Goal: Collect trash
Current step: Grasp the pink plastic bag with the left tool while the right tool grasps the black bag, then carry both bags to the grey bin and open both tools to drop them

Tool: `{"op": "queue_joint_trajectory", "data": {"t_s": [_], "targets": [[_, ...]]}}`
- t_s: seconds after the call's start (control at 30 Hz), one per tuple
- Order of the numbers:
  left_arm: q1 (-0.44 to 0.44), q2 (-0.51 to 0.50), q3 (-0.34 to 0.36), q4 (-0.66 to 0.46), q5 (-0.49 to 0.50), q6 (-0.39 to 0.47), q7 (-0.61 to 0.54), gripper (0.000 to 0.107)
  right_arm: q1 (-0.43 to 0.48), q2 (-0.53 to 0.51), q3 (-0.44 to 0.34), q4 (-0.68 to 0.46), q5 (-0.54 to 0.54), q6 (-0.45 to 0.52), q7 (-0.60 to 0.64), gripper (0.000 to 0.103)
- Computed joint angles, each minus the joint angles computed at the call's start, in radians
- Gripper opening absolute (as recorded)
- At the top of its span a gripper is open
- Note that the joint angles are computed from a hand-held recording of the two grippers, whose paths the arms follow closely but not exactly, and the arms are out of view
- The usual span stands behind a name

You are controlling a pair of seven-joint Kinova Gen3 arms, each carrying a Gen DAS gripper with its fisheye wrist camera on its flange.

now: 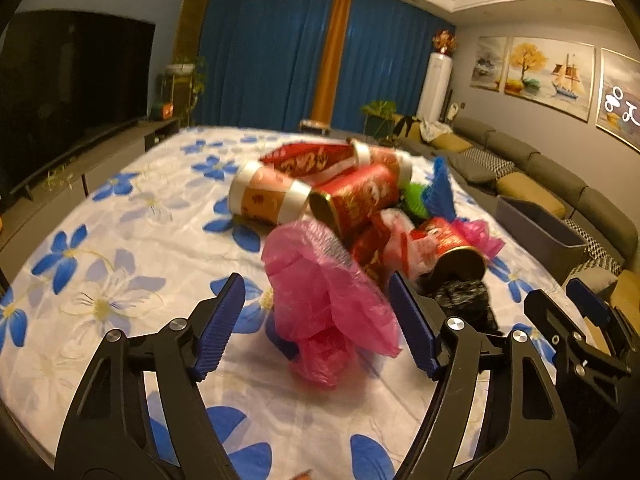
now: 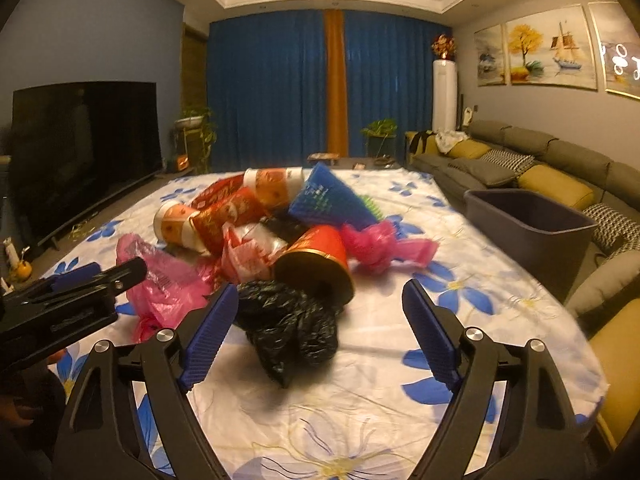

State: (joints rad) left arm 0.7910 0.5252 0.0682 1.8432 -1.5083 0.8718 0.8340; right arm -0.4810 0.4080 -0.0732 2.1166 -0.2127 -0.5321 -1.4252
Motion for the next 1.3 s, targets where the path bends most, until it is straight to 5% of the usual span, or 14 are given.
{"op": "queue_joint_trajectory", "data": {"t_s": [0.13, 0.27, 0.47, 0.57, 0.73, 0.93, 1.3], "targets": [[-0.037, 0.003, -0.002, 0.001, 0.006, -0.071, -0.009, 0.062, 0.018, 0.027, -0.019, -0.047, 0.045, 0.057, -0.016, 0.076], [-0.064, -0.008, -0.011, 0.024, -0.028, -0.147, 0.029, 0.041, 0.021, 0.048, -0.026, -0.078, 0.08, 0.095, -0.033, 0.071], [-0.089, -0.015, 0.002, 0.053, -0.102, -0.178, 0.096, 0.023, 0.01, 0.075, -0.011, -0.139, 0.096, 0.186, -0.042, 0.062], [-0.097, -0.02, 0.018, 0.064, -0.128, -0.178, 0.117, 0.019, 0.009, 0.083, -0.009, -0.169, 0.112, 0.243, -0.042, 0.054], [-0.099, -0.028, 0.044, 0.076, -0.15, -0.142, 0.133, 0.016, 0.024, 0.098, -0.018, -0.211, 0.137, 0.323, -0.055, 0.023], [-0.095, -0.039, 0.065, 0.087, -0.158, -0.103, 0.15, 0.014, 0.076, 0.089, -0.064, -0.19, 0.185, 0.301, -0.097, 0.006], [-0.049, -0.064, 0.095, 0.081, -0.174, -0.004, 0.135, 0.013, 0.194, -0.004, -0.142, -0.051, 0.321, 0.148, -0.216, 0.005]]}}
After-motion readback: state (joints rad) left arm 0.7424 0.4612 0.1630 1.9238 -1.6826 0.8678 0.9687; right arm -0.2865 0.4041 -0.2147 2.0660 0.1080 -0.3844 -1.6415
